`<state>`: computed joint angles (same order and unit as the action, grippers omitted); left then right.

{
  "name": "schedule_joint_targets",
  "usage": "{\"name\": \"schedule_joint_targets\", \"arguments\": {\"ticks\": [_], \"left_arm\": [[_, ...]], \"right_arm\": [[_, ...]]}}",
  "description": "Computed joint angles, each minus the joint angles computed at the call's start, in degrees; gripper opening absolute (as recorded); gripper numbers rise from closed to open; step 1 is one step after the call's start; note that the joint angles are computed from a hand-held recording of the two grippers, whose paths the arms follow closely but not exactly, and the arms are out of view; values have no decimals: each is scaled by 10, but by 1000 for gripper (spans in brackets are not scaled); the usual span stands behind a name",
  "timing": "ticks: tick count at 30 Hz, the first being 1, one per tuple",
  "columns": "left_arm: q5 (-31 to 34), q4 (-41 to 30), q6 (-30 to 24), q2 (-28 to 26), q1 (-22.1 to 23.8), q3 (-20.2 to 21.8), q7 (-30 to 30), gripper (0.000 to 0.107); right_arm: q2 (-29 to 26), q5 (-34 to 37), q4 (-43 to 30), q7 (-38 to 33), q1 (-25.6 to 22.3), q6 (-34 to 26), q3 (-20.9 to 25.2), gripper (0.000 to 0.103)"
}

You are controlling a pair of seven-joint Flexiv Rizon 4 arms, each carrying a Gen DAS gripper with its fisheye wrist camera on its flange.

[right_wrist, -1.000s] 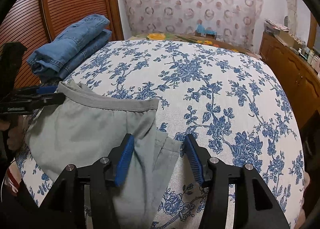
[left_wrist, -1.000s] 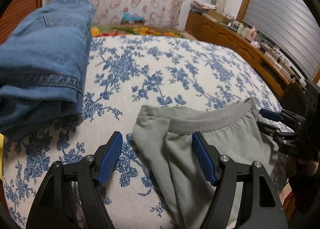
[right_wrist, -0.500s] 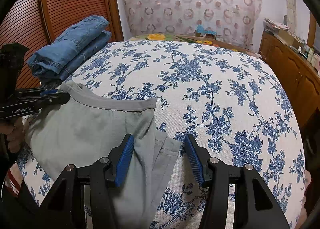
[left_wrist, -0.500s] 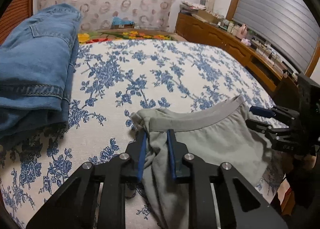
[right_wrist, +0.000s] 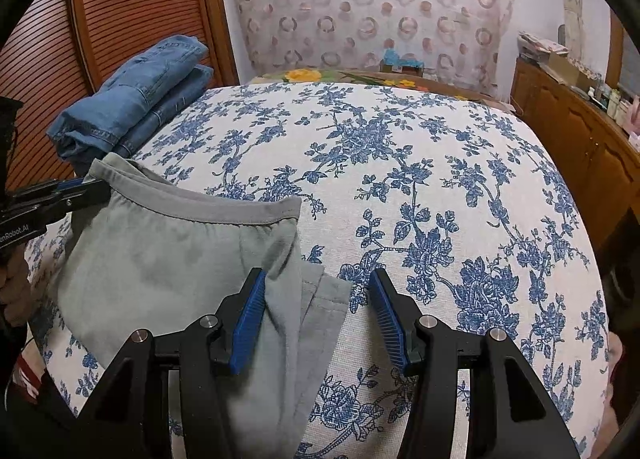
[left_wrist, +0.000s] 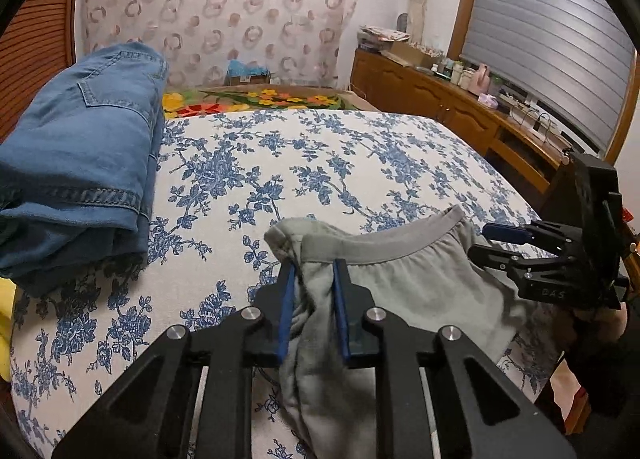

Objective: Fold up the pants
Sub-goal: 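Lift the folded shorts up by the waistband with the left tool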

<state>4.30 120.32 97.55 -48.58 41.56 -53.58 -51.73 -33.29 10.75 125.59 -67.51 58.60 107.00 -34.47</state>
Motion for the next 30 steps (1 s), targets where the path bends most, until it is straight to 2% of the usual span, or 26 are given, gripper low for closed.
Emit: {"name": "schedule_joint_targets", "arguments": {"ticks": [6, 9, 10, 11, 12, 14, 20, 27, 30], "left_arm": [[3, 8, 1, -2, 12, -11, -3, 19], [11, 14, 6, -5, 20, -20, -2, 19], [14, 16, 9, -5, 21, -21, -3, 18], [16, 17, 11, -5, 22, -21, -3, 18], [18, 18, 13, -5, 21, -21, -4, 18], [23, 20, 18, -6, 23, -23, -7, 16], [43, 30, 28, -12, 46, -46, -15, 15], [69, 43, 42, -19, 81, -87, -27, 14], [80, 46, 52, -17, 90, -100, -34, 14]], "right_arm": [[17, -16, 4, 2, -9, -17, 11, 54], [23, -19, 12, 3, -13, -7, 20, 36], [26, -20, 13, 3, -20, -4, 28, 25], [32, -25, 11, 2, -42, 0, 54, 19], [39, -34, 7, 1, -74, 2, 89, 14], [40, -33, 2, 1, -90, 3, 106, 12], [42, 16, 13, -22, -60, 50, 91, 10], [55, 97, 24, -86, 31, 73, 19, 10], [67, 117, 26, -113, 51, 79, 4, 10]]}}
